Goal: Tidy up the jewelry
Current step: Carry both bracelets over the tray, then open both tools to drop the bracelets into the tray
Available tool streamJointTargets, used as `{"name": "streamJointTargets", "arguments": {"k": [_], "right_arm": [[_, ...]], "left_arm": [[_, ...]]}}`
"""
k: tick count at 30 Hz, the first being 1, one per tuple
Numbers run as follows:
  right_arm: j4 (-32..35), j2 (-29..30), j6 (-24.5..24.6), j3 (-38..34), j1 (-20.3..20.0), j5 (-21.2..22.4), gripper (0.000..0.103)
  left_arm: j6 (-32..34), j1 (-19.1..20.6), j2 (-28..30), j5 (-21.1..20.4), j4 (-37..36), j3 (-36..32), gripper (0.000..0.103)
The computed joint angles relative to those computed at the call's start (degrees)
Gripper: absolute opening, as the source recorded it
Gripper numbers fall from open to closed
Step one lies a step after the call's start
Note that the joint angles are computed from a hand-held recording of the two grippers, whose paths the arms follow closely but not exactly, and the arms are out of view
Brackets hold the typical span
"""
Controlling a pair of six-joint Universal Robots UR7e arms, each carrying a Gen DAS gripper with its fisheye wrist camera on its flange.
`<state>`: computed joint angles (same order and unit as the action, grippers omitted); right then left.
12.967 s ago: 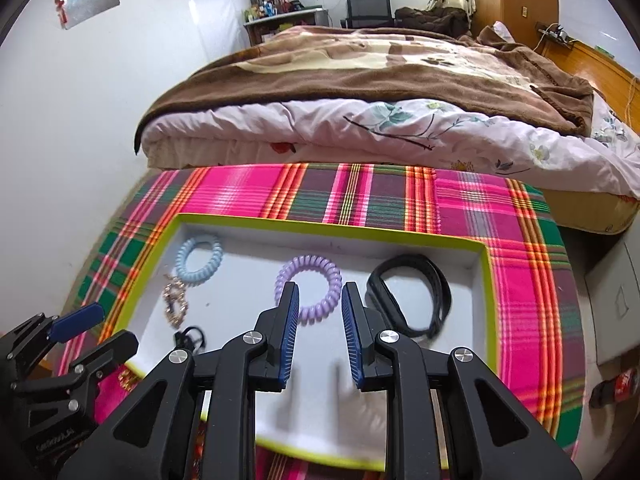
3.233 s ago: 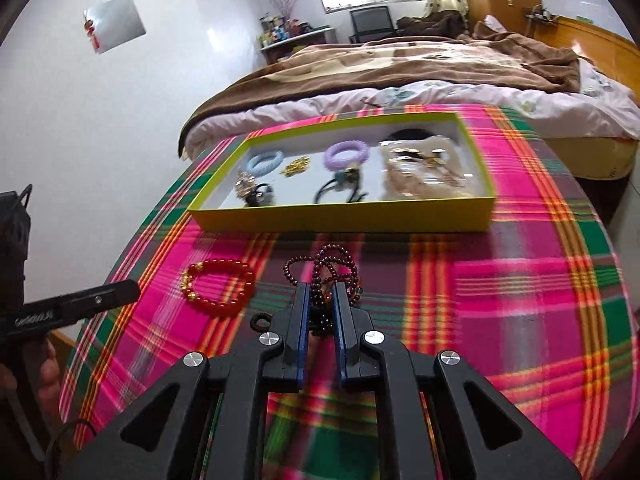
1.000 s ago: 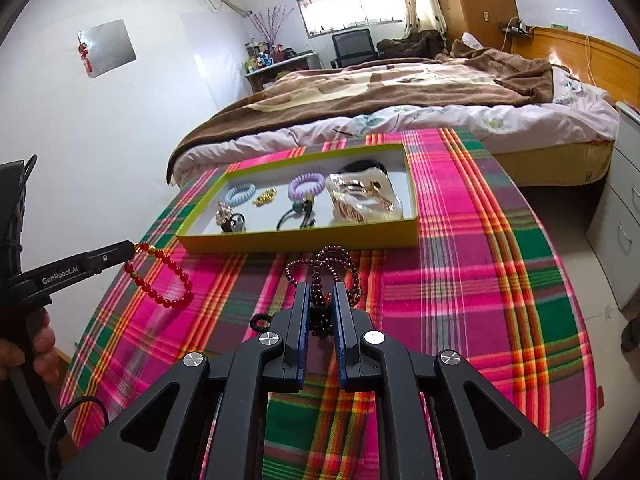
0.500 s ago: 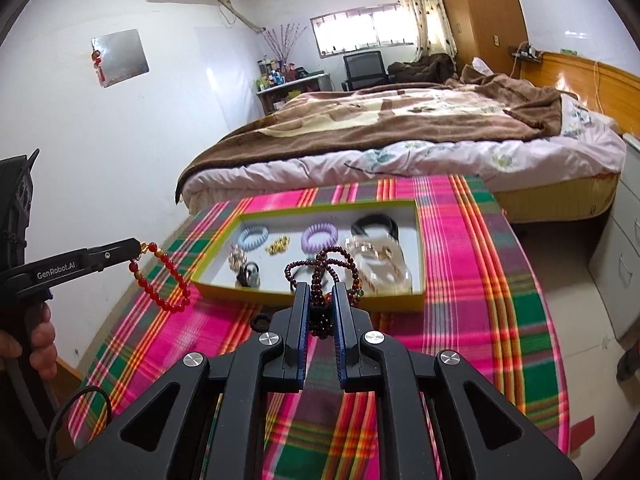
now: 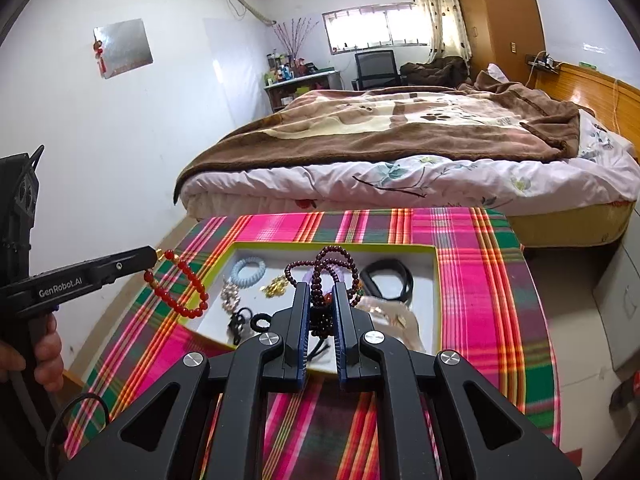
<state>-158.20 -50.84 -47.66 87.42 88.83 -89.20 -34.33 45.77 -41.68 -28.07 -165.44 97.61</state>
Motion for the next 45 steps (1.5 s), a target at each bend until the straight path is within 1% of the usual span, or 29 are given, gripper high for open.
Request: {"name": "streamJointTargets", "arguments": {"k": [12,15,17,21,29,34,40,42,45], "right_arm": [[3.48,5.86,0.69,-7.84,0.93,-3.31,0.011],[4.37,7.52,-0.39,-9.85,1.42,-4.68,0.011],[5.98,8.85,-1.57,-11.70,1.71,-5.64,0.011],[6.91,11.05,-2.79,-14.17,2.10,-7.70,0.011],[7.39,14.91,-4.30,-18.04,2.60,-12.01,0.011],[7.41,16.55,-5.04,-19.40,2.98,-14.19,0.011],[8.33,17.70,-4.93,-20.61,3.20,-15.83,0.011],[7.95,17.89,-4.97,-20.63,3.27,-16.09,0.011],[7.95,18.00,-4.81,-20.70,3.33,-16.24,0.011]], "left_arm": [[4.23,3.27,3.58,-3.88,-1.30,-6.54,0.009],[4.48,4.42,4.89,-5.63,-1.07,-8.27,0.009],[4.12,5.01,5.57,-6.22,0.04,-9.08,0.009],[3.70,6.14,6.68,-7.15,1.21,-10.11,0.009],[2.61,7.94,7.77,-8.02,5.14,-11.74,0.009],[0.79,8.62,7.90,-8.16,7.81,-11.97,0.009],[-1.94,9.22,7.89,-7.41,11.46,-12.44,0.009],[-2.53,9.43,7.66,-7.48,11.61,-12.26,0.009],[-2.71,9.46,7.65,-7.08,12.01,-12.27,0.013]]}}
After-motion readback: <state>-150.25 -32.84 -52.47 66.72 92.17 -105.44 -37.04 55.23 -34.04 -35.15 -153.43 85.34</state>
